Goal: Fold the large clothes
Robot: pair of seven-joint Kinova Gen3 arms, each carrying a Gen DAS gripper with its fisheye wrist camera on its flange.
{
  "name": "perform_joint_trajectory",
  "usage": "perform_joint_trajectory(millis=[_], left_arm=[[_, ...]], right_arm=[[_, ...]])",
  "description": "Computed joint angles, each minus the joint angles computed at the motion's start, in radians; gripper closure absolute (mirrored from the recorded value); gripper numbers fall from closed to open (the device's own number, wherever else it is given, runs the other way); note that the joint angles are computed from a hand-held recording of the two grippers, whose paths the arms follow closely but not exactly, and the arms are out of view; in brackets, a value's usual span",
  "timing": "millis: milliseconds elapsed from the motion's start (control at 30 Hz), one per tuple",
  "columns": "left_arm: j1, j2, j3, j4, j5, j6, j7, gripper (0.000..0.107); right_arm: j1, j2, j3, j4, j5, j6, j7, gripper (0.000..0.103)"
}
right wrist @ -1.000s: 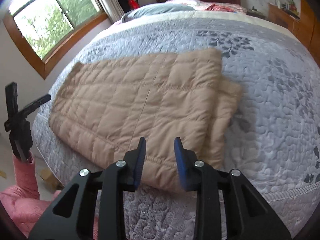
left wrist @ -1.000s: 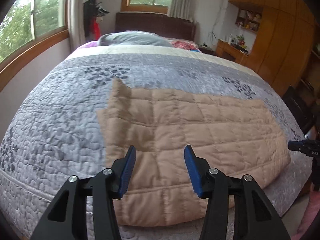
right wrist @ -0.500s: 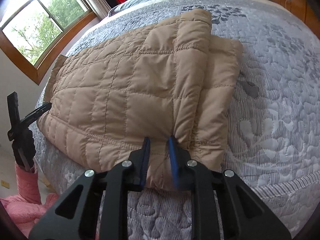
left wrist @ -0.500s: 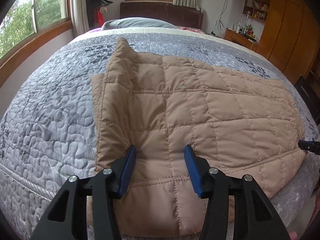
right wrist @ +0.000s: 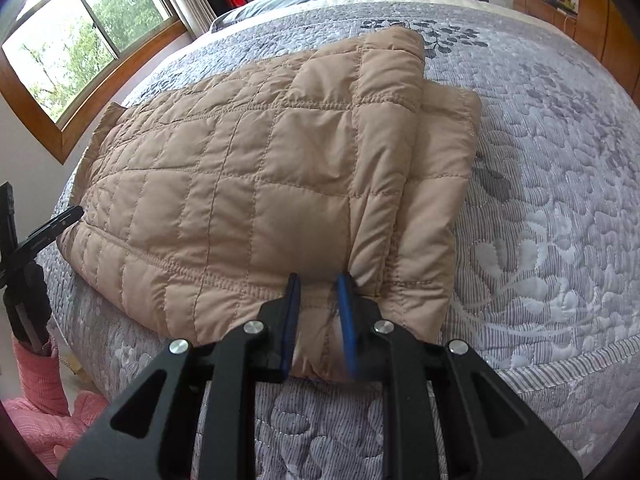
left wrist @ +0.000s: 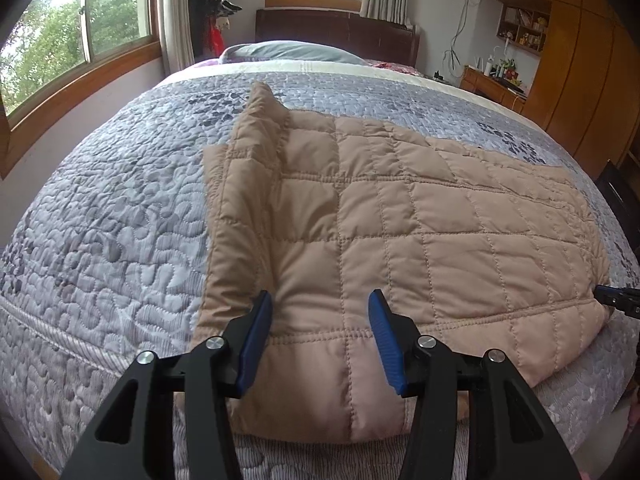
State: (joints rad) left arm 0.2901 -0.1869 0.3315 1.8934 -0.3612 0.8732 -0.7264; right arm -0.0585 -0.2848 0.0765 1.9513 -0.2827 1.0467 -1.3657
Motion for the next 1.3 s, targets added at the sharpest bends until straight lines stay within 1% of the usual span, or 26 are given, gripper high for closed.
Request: perform_joint_trajectory(millis=[133,233,300,400,433,600,667,867,967,1033,1167,1233,1300], left_arm=[[0.003,-0.021,0.036,-0.015,-0.03,0.065,0.043,0.057],[0.007,-0.047,0.073,-0.023,-0.051,0.138,0.091,0.056],[0.009,-0.06,0.097,-0.029,-0.062,0.186,0.117,0.054],[0.013,-0.094,0.107,-0.025,-0.046,0.227,0.138,0.052],[0.013,-0.108,0.101,-0.019,-0.028,0.231,0.138,0.052],[-0.006,-0.156,0.051,0.015,0.082,0.193,0.106,0.05],[-0.026,-0.164,0.051,0.03,0.105,0.173,0.105,0.048],[-0.069,-0.149,0.042,0.059,0.156,0.105,0.105,0.043],[-0.091,-0.14,0.054,0.064,0.142,0.084,0.13,0.039],[-0.096,-0.137,0.043,0.067,0.146,0.069,0.133,0.037],[-0.096,-0.139,-0.017,0.09,0.197,0.014,0.108,0.035],[-0.096,-0.145,-0.055,0.109,0.24,-0.023,0.085,0.035],[-0.096,-0.162,-0.109,0.141,0.308,-0.074,0.059,0.034]], right_arm=[[0.0,0.0,0.002,0.0,-0.001,-0.001,0.0,0.085],[0.001,-0.002,-0.004,0.0,0.0,0.001,-0.012,0.085],[-0.001,0.002,0.0,-0.004,-0.004,0.007,-0.01,0.085],[0.0,0.013,0.016,-0.012,-0.02,0.021,0.003,0.085],[0.002,0.017,0.019,-0.015,-0.024,0.025,0.009,0.085],[0.011,0.029,0.018,-0.028,-0.031,0.041,0.018,0.085],[0.015,0.032,0.015,-0.03,-0.032,0.043,0.018,0.085],[0.019,0.032,0.014,-0.03,-0.037,0.045,0.021,0.085],[0.021,0.033,0.017,-0.028,-0.043,0.044,0.027,0.085],[0.022,0.033,0.017,-0.028,-0.044,0.044,0.028,0.085],[0.026,0.036,0.031,-0.025,-0.064,0.046,0.047,0.085],[0.03,0.038,0.04,-0.024,-0.075,0.049,0.06,0.085],[0.034,0.039,0.045,-0.024,-0.083,0.053,0.07,0.085]])
